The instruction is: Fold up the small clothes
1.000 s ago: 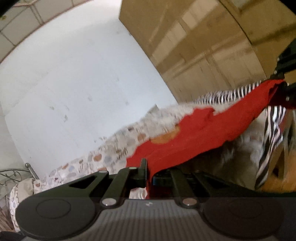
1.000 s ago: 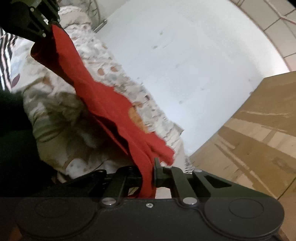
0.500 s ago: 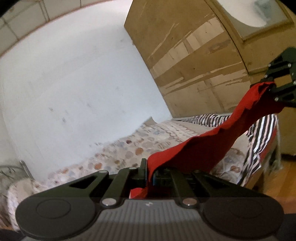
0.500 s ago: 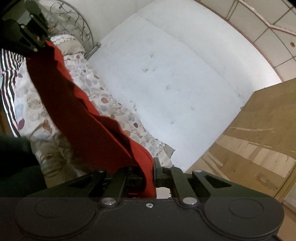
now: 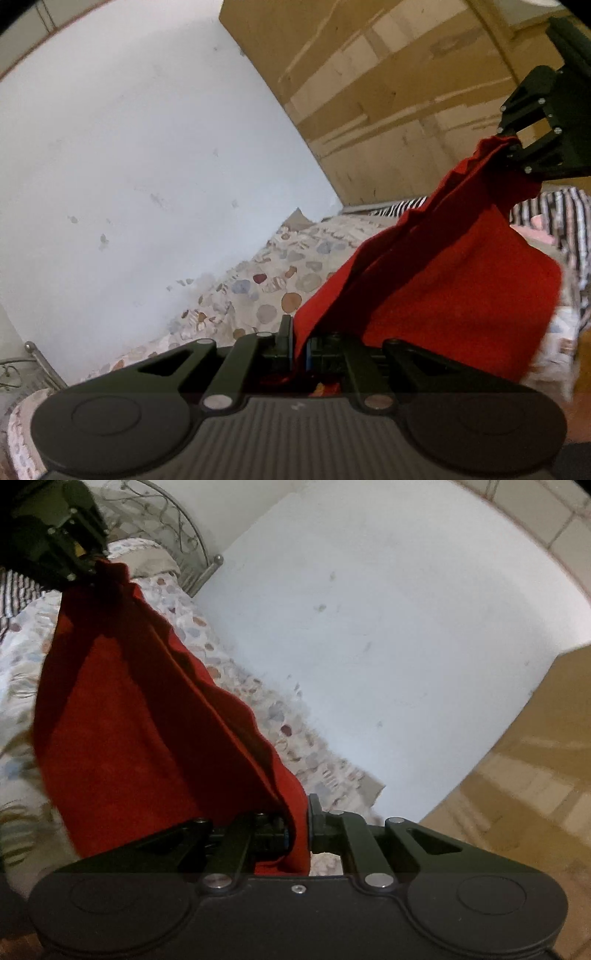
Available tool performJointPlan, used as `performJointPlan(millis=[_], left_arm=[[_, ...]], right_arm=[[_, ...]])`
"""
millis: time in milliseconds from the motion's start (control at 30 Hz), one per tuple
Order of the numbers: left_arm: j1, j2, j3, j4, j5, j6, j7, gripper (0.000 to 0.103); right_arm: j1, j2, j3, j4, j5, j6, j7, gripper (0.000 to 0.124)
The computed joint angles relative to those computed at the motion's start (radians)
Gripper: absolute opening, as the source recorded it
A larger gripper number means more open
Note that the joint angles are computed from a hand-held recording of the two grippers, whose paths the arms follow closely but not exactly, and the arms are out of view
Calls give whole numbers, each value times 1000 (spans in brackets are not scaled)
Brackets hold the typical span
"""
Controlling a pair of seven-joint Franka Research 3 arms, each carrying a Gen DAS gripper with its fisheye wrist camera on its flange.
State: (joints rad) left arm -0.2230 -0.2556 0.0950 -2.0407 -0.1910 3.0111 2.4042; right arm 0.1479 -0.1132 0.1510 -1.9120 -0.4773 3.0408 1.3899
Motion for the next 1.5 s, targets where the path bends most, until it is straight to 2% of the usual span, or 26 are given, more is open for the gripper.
performJointPlan(millis=[100,167,433,533,600,733,800,833,867,933,1000,1033,1100,1200,1267,1367,1500], left_arm=[[48,162,-31,142,31,-22,-30,6],[83,266,-56,244,53,-71,-72,6],[188,582,-129,582,60,-312,-201,6],[234,669,-164,691,56,-417,-239,6],[269,690,-195,718,47,-472,-248,7],[339,761,-268,839,13,-607,-263,14],[386,807,-310,934,-50,-718,-259,31],[401,823,-320,967,-73,-748,-269,54],[417,823,-328,973,-100,-760,-280,73],[453,813,-342,962,-161,-754,-293,82],[485,795,-349,939,-220,-745,-310,89],[493,791,-345,933,-239,-735,-332,94],[519,748,-342,865,-291,-700,-365,95],[564,668,-346,737,-391,-667,-336,96],[574,598,-334,629,-445,-643,-302,98],[572,511,-313,494,-521,-631,-217,98],[548,412,-280,345,-606,-639,-125,97]], right_arm=[[54,172,-43,188,235,-94,-169,10],[62,280,-51,311,345,-163,-233,10],[119,634,-117,704,469,-365,-320,13],[119,707,-121,786,519,-427,-330,14],[118,752,-122,841,545,-467,-334,16],[116,814,-124,916,577,-513,-339,22],[114,828,-122,936,591,-531,-336,29],[112,834,-121,947,599,-540,-336,30],[111,839,-122,956,604,-548,-330,33],[110,848,-125,974,612,-561,-314,38],[112,851,-136,984,609,-569,-289,54],[111,851,-138,987,610,-571,-278,58],[101,852,-135,1000,622,-584,-257,75],[74,832,-124,978,673,-566,-192,94],[73,810,-150,943,682,-529,-91,100],[67,777,-177,886,682,-495,49,101],[40,708,-144,760,698,-422,42,101]])
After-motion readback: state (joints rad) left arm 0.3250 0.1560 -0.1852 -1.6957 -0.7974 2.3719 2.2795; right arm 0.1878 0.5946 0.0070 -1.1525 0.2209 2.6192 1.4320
